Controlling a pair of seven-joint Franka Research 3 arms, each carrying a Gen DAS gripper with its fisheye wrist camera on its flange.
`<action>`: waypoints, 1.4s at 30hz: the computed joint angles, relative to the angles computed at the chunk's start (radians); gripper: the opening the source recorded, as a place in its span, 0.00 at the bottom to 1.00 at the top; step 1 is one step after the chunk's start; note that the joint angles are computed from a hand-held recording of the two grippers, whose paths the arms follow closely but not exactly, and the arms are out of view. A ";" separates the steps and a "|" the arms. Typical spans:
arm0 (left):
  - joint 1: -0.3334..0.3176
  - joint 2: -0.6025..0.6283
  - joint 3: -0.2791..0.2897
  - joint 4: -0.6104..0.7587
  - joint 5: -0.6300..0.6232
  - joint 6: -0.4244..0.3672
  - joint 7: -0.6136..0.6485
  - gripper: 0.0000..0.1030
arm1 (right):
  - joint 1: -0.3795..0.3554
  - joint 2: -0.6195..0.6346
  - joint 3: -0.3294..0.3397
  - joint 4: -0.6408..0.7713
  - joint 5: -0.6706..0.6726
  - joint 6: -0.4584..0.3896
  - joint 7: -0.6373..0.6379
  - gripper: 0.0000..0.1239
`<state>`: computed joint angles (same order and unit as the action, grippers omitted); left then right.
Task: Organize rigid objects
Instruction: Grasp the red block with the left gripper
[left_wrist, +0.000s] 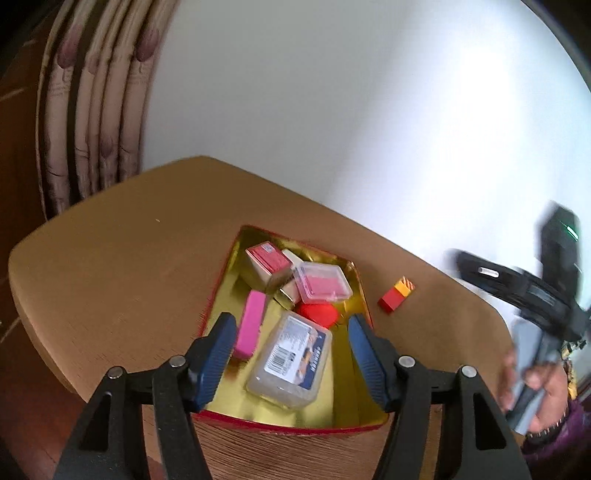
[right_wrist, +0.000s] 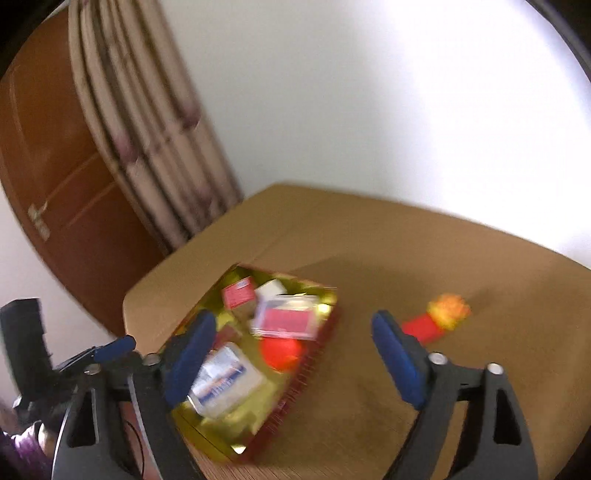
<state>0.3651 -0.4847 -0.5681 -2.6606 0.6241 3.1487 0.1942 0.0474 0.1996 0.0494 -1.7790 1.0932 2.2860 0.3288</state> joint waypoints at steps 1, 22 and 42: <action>0.000 0.002 -0.003 0.002 0.002 0.006 0.000 0.63 | -0.024 -0.035 -0.013 -0.049 0.057 0.028 -0.038 0.77; -0.167 0.784 -0.189 0.865 0.452 -0.646 0.342 0.63 | -0.237 0.130 -0.030 -0.074 0.161 0.424 -0.099 0.82; -0.481 1.293 0.044 1.545 0.134 -1.006 0.932 0.63 | -0.301 0.175 -0.040 -0.018 0.180 0.179 -0.068 0.82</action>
<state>-0.1156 0.8080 -0.5245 -1.1158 0.7583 2.1428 1.1259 -0.2539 0.3746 0.0091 -1.7972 1.2731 2.4647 0.2611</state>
